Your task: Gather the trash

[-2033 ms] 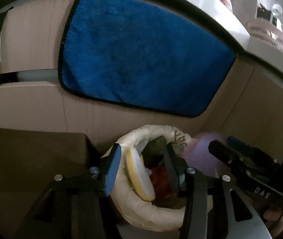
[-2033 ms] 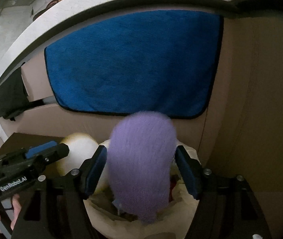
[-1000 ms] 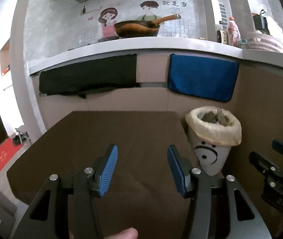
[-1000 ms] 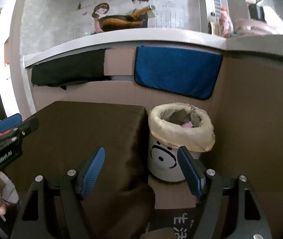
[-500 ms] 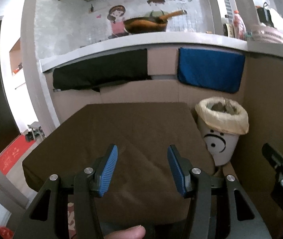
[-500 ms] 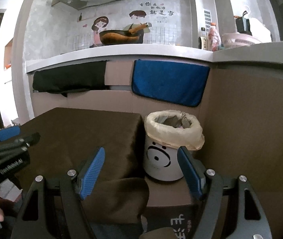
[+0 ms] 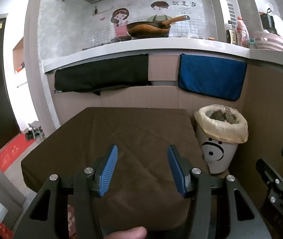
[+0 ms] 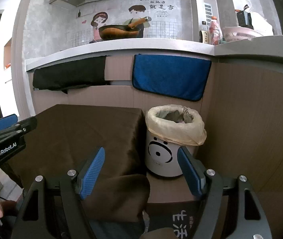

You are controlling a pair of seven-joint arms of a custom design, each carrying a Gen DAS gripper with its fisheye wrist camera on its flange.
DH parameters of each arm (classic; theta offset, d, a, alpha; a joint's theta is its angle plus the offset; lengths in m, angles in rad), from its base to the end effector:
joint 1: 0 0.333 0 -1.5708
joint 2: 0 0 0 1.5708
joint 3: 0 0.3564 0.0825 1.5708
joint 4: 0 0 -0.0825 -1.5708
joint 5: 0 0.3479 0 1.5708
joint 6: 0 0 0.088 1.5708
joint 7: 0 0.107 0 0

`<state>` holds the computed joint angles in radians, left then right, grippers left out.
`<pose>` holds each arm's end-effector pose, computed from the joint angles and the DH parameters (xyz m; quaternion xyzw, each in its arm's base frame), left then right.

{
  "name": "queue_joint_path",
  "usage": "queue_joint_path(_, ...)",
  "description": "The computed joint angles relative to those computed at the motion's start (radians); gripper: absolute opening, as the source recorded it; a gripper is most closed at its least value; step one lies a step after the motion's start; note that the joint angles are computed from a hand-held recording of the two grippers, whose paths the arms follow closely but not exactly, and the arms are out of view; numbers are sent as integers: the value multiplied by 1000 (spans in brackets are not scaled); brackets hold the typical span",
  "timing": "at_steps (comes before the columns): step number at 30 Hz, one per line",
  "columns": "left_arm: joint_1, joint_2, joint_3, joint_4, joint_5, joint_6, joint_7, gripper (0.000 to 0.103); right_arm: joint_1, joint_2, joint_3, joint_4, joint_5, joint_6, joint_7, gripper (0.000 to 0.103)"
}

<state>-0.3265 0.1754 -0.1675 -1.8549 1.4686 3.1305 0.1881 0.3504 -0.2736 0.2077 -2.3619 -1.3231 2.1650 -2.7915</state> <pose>0.4842 -0.3499 0.5531 -0.4140 0.7415 -0.4451 0.2841 0.3877 0.2056 0.5233 -0.4021 0.7372 -0.4804 0.2533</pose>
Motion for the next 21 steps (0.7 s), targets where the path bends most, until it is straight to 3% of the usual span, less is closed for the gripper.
queue_joint_path(6, -13, 9, -7, 14, 29, -12, -8, 53, -6, -18, -6, -17, -16, -5, 7, 73)
queue_joint_path(16, -29, 19, -11, 11, -47, -18, 84, 53, -35, -44, -21, -42, -23, 33, 28, 73)
queue_joint_path(21, -42, 20, -2, 19, -9, -12, 46, 53, -41, -51, -10, -42, -37, 9, 31, 73)
